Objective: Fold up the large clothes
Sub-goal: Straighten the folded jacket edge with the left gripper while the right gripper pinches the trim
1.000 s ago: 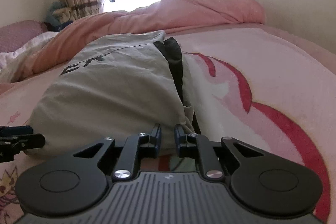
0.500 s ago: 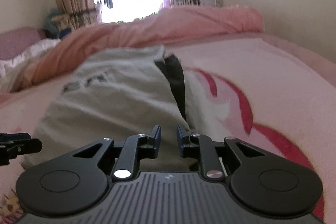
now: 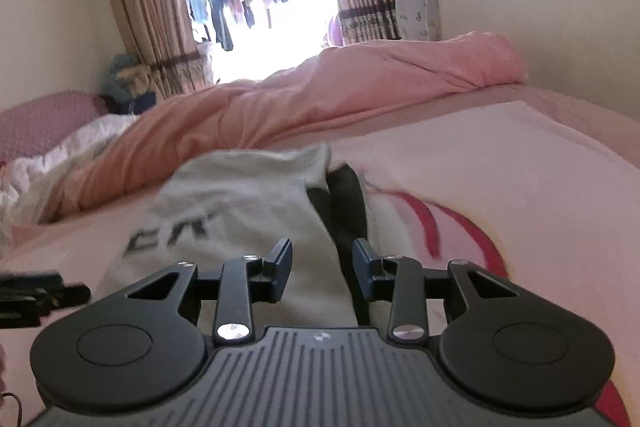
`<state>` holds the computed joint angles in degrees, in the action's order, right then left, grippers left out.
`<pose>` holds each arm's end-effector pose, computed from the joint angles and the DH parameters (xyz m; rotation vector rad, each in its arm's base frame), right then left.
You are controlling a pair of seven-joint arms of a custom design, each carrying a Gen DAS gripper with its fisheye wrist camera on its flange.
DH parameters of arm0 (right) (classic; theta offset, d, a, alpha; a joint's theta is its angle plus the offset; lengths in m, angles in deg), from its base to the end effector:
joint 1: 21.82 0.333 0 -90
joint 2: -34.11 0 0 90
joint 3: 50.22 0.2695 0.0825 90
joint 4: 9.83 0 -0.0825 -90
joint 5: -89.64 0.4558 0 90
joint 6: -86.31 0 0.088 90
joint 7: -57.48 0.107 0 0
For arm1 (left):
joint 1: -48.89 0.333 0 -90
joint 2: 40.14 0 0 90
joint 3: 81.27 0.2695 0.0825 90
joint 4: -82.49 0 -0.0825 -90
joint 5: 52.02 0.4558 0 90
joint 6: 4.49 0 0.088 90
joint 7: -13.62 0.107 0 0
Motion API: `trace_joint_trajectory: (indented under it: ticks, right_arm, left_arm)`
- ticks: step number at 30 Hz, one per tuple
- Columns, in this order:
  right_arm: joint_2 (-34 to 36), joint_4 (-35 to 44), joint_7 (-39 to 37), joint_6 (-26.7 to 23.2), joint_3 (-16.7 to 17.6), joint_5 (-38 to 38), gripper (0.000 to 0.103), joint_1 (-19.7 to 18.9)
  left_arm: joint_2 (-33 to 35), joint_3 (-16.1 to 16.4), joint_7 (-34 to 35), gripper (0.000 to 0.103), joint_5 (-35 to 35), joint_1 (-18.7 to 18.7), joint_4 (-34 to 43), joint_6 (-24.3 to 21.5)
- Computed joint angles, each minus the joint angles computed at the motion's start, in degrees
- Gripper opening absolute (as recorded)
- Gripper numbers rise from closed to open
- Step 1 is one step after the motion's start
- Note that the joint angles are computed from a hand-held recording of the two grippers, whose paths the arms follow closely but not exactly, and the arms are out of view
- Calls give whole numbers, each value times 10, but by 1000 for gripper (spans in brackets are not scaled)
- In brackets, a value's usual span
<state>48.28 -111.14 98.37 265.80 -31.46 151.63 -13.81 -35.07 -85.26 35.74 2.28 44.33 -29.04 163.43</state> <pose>0.6716 0.2352 0.4456 -1.5697 1.2993 -0.4780 0.6621 -0.1509 0.4424 -1.7847 1.4690 -0.9224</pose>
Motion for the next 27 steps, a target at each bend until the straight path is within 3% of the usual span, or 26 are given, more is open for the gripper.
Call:
trace_joint_trajectory:
  ticks: [3,6,7,10,11,12,15,17,18,20,22,25,27]
  right_arm:
    - [54,59,144,-57,-68,-136,42,49]
    - [95,100,246,-68,-113,-243,46,87]
    - [108,114,255,-68,-110,-255,52,84]
    - [127,138,286,-80,-100,-285,51,75]
    - [129,143,298,-84,-98,-294,24,73]
    - [128,144,295,-87,-81,-290,9,59]
    - [106,114,284,-38,-38,-285,2,26]
    - [96,99,296,-8,-28,-294,1,17]
    - [97,99,312,-15,-32,-302,1,18]
    - [115,118,393,-53,-97,-360,2,63]
    - [139,135,430,-69,-118,-397,2,77]
    - [133,118,436,-47,-97,-415,4,60]
    - [112,96,479,-41,-135,-461,12,90]
  left_arm:
    - [44,-25,139,84,-221,33,25,16]
    - [75,-100,300,91,-442,99,31,58]
    - [82,-112,332,93,-479,109,36,58]
    - [97,-121,369,95,-534,110,44,68]
    - [101,-135,395,95,-564,121,46,73]
    - [105,-151,422,94,-594,134,48,78]
    - [112,-147,447,91,-622,117,65,80]
    - [103,-110,438,91,-605,81,72,62]
    - [107,-79,422,91,-580,53,79,60]
    - [115,-36,393,91,-544,15,90,53]
    - [123,-45,408,96,-560,23,98,26]
    - [124,-65,439,96,-603,41,96,28]
    - [113,-55,439,93,-599,33,90,19]
